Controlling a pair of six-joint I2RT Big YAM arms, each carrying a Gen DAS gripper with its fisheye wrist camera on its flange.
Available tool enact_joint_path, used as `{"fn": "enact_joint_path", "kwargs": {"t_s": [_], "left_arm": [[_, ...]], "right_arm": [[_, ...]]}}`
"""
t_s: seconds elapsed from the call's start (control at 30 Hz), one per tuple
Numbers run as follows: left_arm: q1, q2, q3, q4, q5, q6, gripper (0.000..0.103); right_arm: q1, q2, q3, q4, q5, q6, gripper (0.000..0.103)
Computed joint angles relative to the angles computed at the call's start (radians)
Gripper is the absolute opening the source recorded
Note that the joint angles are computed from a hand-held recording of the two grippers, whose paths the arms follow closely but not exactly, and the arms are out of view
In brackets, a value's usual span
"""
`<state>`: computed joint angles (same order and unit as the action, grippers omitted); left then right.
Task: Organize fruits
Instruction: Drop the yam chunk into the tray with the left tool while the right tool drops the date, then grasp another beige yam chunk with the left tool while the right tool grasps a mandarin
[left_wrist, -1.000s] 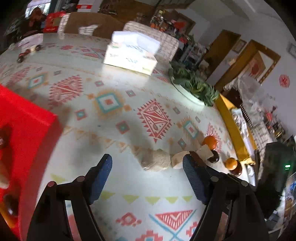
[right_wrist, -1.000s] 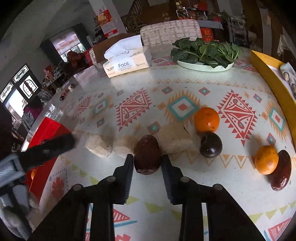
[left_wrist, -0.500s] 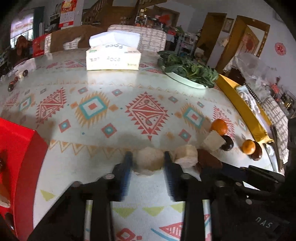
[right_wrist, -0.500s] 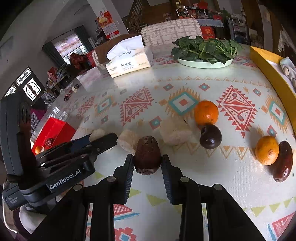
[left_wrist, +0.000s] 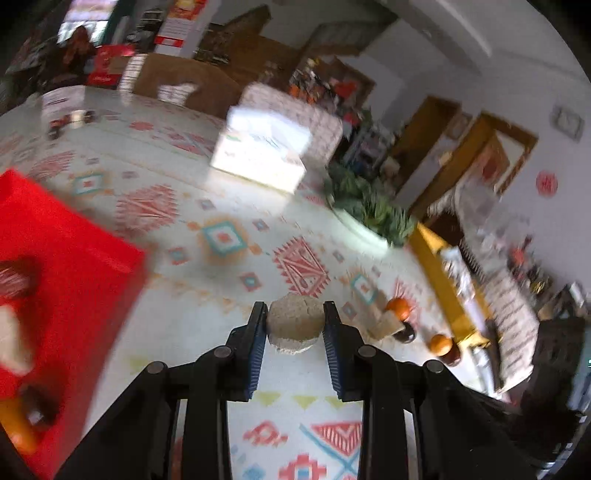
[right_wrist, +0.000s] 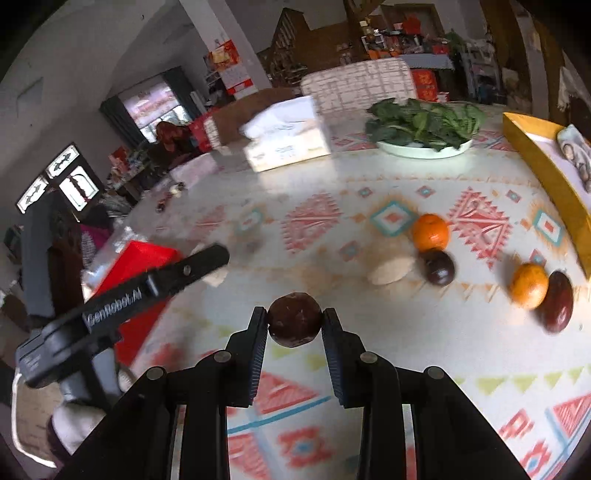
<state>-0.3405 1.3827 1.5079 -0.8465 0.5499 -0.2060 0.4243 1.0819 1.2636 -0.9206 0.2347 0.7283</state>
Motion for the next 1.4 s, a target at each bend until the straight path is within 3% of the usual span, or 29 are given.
{"fn": "enact_joint_path", "kwargs": {"t_s": [0.17,0.23,0.4,0.63,0.87,0.93,1.17,1.4], "left_arm": [[0.169,-0.122,-0.085,-0.008,0.046,-0.004,0.029],[0.249,-0.148,-0.1,-0.033,0.005,0.014,0.029],[0.358,-0.139,-0.11,-0.082,-0.105,0.051,0.029],[0.39,-0.115,-0.114,-0.112,-0.119,0.073,0.03],[0.422,-0.145,-0.124,-0.103,-0.086,0.063,0.047],[0.433,-0.16,-0.124,-0.098,-0.082,0.056,0.054],[0.445,-0.19,-0.115,-0.098,-0.065,0.046,0.059],[0.382,-0.215,-0.112,-0.132,-0.068,0.067,0.062]], "right_arm": [[0.075,0.073,0.098,-0.022,0.025,-0.02,0.033],[0.101,0.113,0.142,-0.014,0.011,-0.037,0.033],[0.154,0.274,0.298,-0.011,-0.06,-0.091,0.033],[0.178,0.468,0.501,-0.083,-0.109,-0.14,0.033],[0.132,0.591,0.623,-0.157,-0.192,-0.092,0.036],[0.124,0.595,0.628,-0.143,-0.181,-0.08,0.043],[0.118,0.471,0.509,-0.063,-0.118,-0.059,0.06],[0.074,0.231,0.257,-0.047,-0.041,-0.02,0.062]]}}
